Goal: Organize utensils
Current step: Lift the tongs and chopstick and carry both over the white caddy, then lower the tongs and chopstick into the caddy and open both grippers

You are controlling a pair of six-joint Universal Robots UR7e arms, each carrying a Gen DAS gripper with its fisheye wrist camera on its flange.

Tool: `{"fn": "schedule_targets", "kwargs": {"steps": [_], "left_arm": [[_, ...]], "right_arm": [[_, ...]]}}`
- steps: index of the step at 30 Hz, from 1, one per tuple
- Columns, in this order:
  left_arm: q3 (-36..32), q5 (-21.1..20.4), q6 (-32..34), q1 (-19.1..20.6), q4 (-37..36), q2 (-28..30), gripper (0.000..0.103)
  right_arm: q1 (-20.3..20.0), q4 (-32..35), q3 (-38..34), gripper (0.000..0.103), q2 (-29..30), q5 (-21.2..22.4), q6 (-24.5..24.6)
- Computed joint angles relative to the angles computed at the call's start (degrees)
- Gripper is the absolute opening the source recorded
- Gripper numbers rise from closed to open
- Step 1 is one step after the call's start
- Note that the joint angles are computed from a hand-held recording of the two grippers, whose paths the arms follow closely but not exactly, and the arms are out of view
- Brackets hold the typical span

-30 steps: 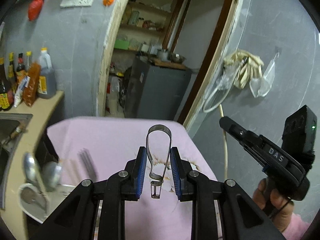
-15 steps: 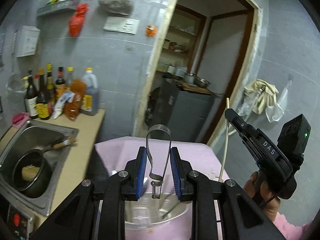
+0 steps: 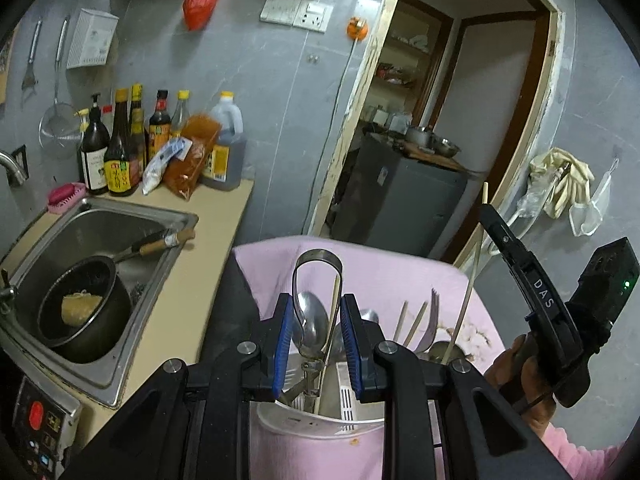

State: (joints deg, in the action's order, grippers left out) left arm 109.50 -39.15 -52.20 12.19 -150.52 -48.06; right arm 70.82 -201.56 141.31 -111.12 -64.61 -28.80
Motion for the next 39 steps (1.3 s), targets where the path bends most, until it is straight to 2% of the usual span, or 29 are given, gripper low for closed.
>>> {"fn": "schedule_targets", "kwargs": {"steps": [6,16,24,34,39], "left_arm": [[0.43,-0.32,-0.27,0.50,-0.87,1.64,0.023],[1.53,-1.94,0.61,1.01,-3.26,3.22,0.023],[0.84,-4.73,1.49,1.48,-3.54,4.18,0.023],[0.70,-7.42,0.63,1.76,-3.19,4.02,0.023],[0.89,-6.69,0.14,0.93,-3.29,3.84,0.030]], "right_arm": [[-0.72,-4.35,2.10,0.004,1.38,-0.39,-2.70],[-1.33,-5.12,5.11,0.004,0.77,-1.07,-6.80],[-2.22,0.50,5.64,0.005,-3.72,-1.59,-8.70],[-1.24,11.25,5.15,0.006,-9.80,-5.60,-10.13],[-1.08,14.82,5.13,0.017,-12.57,-7.24,-9.40]]}}
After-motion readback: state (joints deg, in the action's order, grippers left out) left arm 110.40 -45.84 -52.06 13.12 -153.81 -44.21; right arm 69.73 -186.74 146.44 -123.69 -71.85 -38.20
